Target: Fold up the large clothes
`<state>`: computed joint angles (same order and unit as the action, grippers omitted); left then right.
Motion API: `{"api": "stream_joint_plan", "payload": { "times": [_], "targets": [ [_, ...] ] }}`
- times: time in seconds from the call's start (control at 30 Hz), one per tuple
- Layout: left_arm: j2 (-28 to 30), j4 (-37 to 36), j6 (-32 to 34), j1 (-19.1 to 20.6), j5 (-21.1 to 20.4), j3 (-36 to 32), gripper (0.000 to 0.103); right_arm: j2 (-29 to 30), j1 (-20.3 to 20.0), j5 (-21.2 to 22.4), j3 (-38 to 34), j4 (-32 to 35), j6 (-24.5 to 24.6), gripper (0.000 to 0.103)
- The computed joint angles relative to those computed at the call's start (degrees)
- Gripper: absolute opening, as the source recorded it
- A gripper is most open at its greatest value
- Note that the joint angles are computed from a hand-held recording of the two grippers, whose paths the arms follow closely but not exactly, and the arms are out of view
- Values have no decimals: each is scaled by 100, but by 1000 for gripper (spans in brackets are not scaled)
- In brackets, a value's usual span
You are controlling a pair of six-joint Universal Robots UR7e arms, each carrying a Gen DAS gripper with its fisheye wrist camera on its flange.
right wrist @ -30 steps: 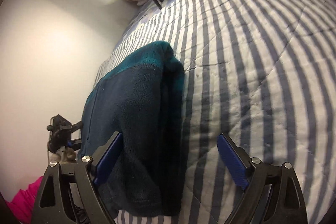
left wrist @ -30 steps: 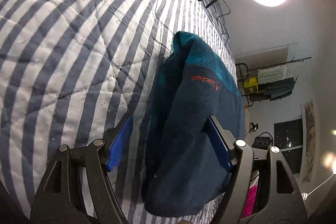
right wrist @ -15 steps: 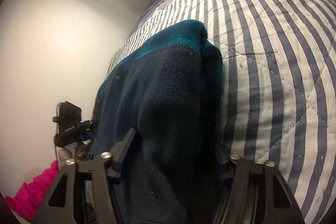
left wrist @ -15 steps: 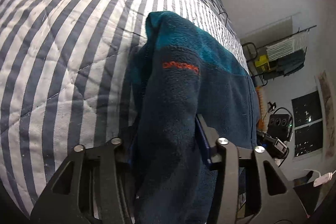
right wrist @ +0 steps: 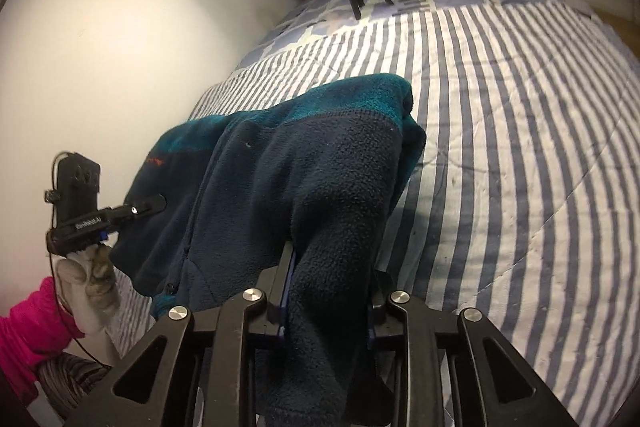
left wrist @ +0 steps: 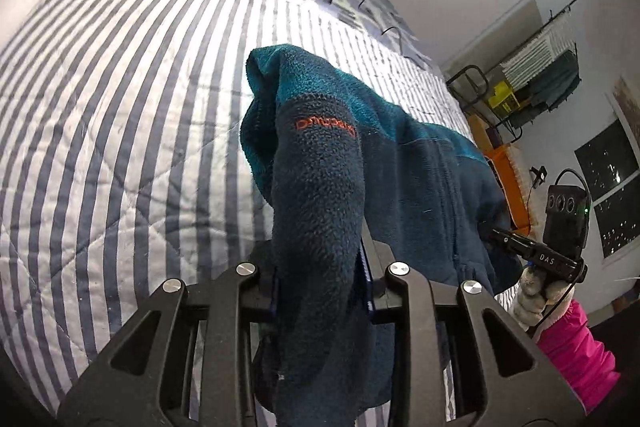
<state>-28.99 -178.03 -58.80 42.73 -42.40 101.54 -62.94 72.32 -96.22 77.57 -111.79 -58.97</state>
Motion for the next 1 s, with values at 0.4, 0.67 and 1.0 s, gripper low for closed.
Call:
{"api": "stream_joint_plan", "payload": {
  "times": [0.4,0.67,1.0],
  "targets": [
    [370,237,788,24,-82,-960,26,22,145,-64,-390,-432,-362,24],
    [962,525,1839,283,-270,-2418,26,567,209,-83,-1460,-494,-456,23],
    [2641,1458,3295,819,-780,-6053,26,2234,361,-105,-4387,-226,-464,23]
  ]
}}
